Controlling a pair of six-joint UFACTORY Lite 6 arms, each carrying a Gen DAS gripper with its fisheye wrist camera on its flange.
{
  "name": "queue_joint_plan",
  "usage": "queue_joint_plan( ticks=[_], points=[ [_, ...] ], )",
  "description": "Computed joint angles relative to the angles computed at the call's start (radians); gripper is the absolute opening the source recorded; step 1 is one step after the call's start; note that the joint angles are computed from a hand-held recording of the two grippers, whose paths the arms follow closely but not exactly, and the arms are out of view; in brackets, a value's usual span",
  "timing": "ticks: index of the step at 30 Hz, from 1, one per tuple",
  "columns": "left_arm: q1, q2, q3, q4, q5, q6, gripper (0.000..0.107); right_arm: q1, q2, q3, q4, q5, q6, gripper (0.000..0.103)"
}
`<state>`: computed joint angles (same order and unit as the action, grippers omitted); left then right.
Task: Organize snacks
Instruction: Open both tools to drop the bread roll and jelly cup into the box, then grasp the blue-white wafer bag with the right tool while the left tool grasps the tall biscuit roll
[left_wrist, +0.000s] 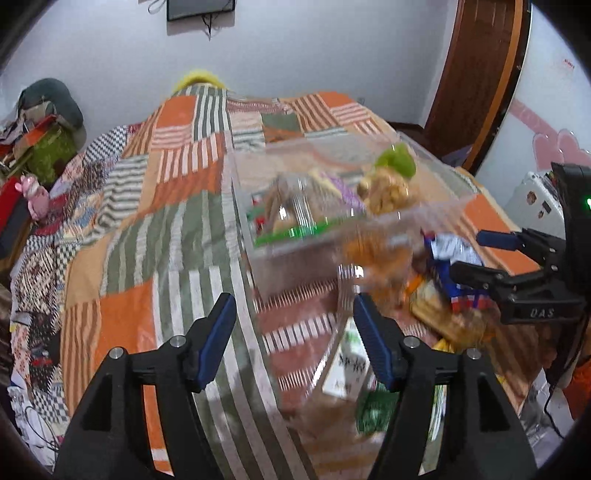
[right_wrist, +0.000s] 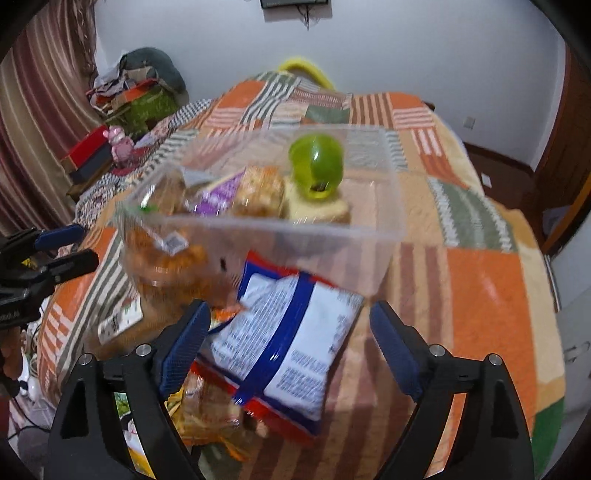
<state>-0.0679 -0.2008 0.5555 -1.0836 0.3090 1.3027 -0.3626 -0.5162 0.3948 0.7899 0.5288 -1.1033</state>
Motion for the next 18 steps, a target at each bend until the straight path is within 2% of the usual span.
queue_joint_plan(
  ticks=[7, 14, 18],
  points=[
    [-0.083, 0.051, -0.071, -0.169, -0.043, 0.176, 0.066, 0.018, 0.022, -0.007, -0.037, -0.011, 0.033, 0.087],
    [-0.136, 0.173, -0.056, -0.404, -0.051, 0.379, 0.066, -0.065, 0.018, -0.026, -0.016, 0.027, -0.052, 0.087],
    [-0.172, 0.248, -0.047, -0.646, -0.068, 0.592, 0.063, -0.120, 0.034, -0.022, 0.007, 0.053, -0.108, 0.085]
  ],
)
